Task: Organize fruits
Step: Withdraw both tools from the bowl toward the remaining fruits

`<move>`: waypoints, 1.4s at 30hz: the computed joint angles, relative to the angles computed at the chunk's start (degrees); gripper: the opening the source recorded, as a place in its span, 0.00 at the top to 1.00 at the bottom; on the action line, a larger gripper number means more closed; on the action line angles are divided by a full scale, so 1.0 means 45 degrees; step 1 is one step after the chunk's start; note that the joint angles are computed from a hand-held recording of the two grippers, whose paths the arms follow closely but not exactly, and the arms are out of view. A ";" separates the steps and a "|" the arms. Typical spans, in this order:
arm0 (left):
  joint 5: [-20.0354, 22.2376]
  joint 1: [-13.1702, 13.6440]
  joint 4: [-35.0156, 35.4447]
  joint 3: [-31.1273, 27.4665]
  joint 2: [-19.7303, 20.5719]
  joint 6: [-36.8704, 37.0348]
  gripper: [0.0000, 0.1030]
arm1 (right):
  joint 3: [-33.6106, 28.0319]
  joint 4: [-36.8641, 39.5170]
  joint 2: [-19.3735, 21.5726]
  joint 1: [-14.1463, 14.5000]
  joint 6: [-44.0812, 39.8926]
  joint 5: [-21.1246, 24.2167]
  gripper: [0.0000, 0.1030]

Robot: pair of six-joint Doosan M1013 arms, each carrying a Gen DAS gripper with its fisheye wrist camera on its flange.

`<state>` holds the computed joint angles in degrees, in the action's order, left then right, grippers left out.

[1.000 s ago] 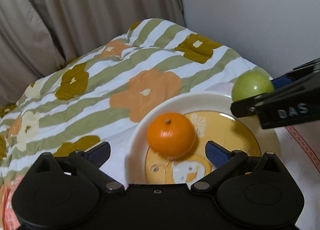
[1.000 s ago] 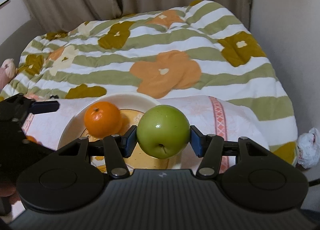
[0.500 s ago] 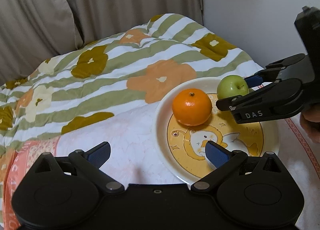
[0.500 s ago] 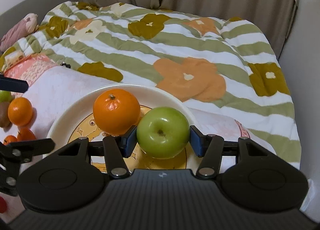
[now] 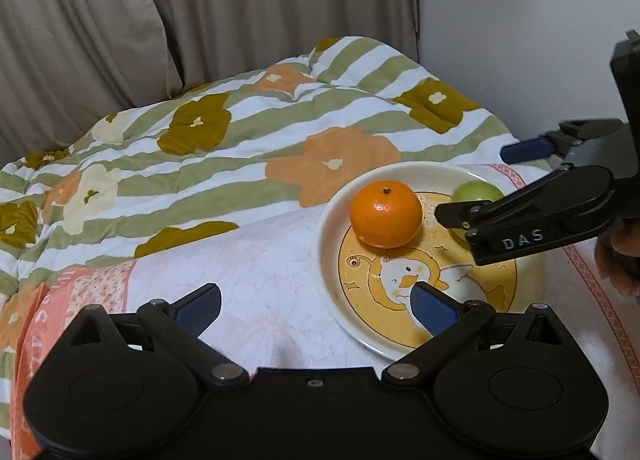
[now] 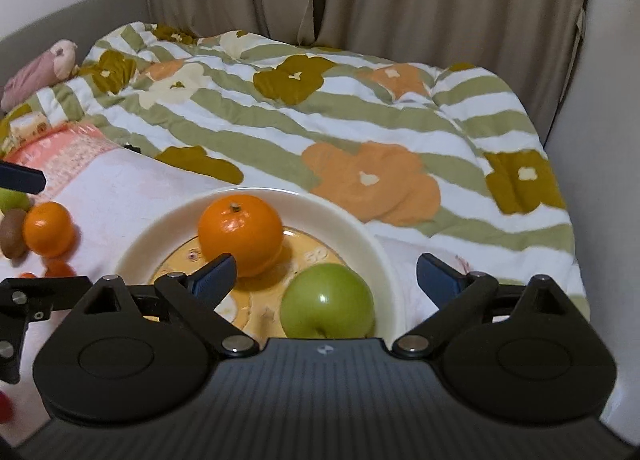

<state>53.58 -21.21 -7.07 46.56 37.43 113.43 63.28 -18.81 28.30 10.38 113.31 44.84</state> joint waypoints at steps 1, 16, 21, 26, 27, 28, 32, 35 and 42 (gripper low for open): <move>-0.0067 0.0017 -0.0021 0.0103 -0.0090 -0.0096 0.00 | 0.0052 -0.0077 -0.0073 0.0017 0.0151 0.0022 0.00; -0.2122 0.0541 -0.0282 0.2516 -0.2116 -0.1120 0.00 | 0.0389 -0.1187 -0.1220 0.0758 0.2283 0.0875 0.00; -0.2651 0.0867 -0.0190 0.3334 -0.2819 -0.1354 0.00 | 0.0236 -0.1445 -0.1424 0.1313 0.2749 0.1274 0.00; -0.2909 0.1255 0.0043 0.3808 -0.3267 -0.1717 0.00 | -0.0058 -0.1846 -0.1477 0.1910 0.3630 0.1484 0.00; -0.2906 0.1350 0.0034 0.3846 -0.3315 -0.1741 0.00 | -0.0163 -0.1919 -0.1444 0.2026 0.3778 0.1570 0.00; -0.2948 0.1435 0.0065 0.3893 -0.3361 -0.1788 0.00 | -0.0286 -0.1943 -0.1403 0.2148 0.3893 0.1647 0.00; -0.2990 0.1810 0.0050 0.4001 -0.3452 -0.1763 0.00 | -0.0737 -0.2082 -0.1164 0.2547 0.4069 0.1807 0.00; -0.2922 0.2122 -0.0059 0.4024 -0.3422 -0.1681 0.01 | -0.1115 -0.2221 -0.0888 0.2898 0.4190 0.1868 0.00; -0.2717 0.2811 -0.0469 0.4026 -0.3101 -0.1099 0.01 | -0.1918 -0.2146 -0.0066 0.3469 0.4256 0.1728 0.00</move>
